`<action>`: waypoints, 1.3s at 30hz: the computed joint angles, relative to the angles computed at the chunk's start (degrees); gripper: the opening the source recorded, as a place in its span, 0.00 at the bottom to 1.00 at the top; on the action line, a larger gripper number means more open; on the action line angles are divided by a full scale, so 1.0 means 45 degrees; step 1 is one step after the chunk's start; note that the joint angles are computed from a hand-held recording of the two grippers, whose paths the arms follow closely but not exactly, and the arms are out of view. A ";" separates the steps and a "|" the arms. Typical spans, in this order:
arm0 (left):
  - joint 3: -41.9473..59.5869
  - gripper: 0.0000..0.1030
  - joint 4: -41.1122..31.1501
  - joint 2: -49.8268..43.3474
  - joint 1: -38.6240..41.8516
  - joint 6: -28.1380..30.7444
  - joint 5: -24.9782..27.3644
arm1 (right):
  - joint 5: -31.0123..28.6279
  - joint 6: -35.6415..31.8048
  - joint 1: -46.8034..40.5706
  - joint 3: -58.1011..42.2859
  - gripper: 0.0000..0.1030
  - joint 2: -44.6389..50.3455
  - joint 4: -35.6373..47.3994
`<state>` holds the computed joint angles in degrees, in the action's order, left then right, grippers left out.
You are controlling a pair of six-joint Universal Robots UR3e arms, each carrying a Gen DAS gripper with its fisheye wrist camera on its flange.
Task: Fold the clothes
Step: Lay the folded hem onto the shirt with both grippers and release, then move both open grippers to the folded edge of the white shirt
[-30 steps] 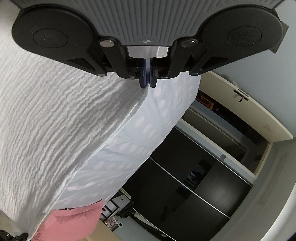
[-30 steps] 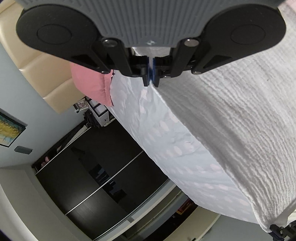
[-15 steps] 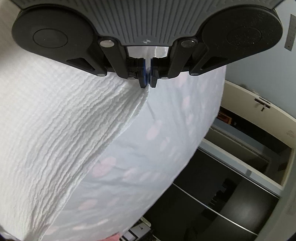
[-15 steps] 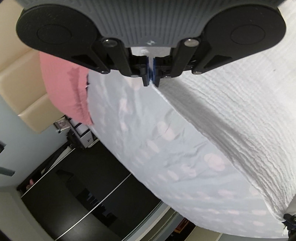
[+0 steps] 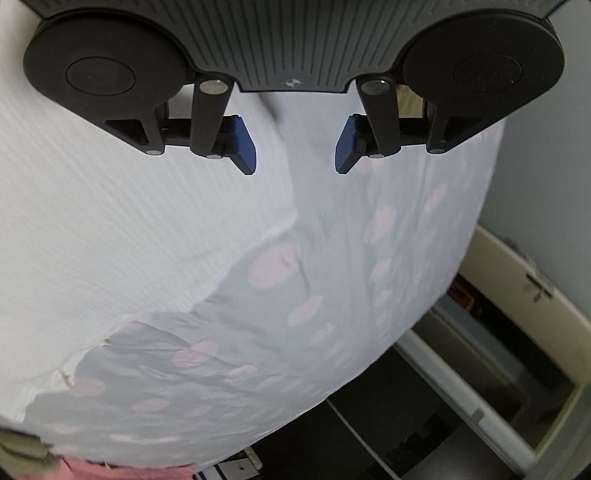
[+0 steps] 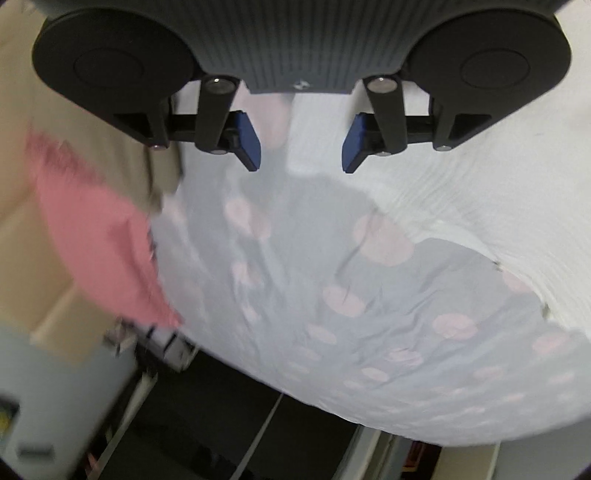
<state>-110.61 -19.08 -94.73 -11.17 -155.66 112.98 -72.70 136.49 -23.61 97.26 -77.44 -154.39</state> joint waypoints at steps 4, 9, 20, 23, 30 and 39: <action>-0.1538 0.48 -0.1328 0.2577 0.0119 -0.1172 -0.0459 | 0.1230 -0.0343 -0.1444 0.0793 0.56 -0.2032 0.3127; -0.3389 0.52 -0.3154 0.5872 -0.0361 -0.3113 -0.0337 | 0.2377 -0.1766 -0.3521 0.2094 0.59 -0.4618 0.6928; -0.6401 0.48 -0.4855 0.9534 -0.1888 -0.9404 -0.0026 | 0.3588 -0.5540 -0.9176 0.5785 0.52 -0.9610 1.2752; -0.6665 0.50 -0.4149 0.8503 -0.3105 -1.0196 0.1235 | 0.3458 -0.6240 -0.9709 0.6351 0.47 -1.0198 1.3001; -0.5571 0.55 -0.6270 0.7588 -0.5324 -1.4201 0.3648 | 0.3814 -0.7403 -1.1328 0.6834 0.55 -1.1936 1.4280; -0.7592 0.63 -0.5361 1.1827 -0.1761 -1.5147 -0.1067 | 0.4214 -0.7368 -1.3806 0.5022 0.71 -1.2135 1.9620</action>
<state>-144.78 -43.20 -41.51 -19.10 -223.82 108.18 -53.74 103.34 -85.74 119.86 -132.05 -66.09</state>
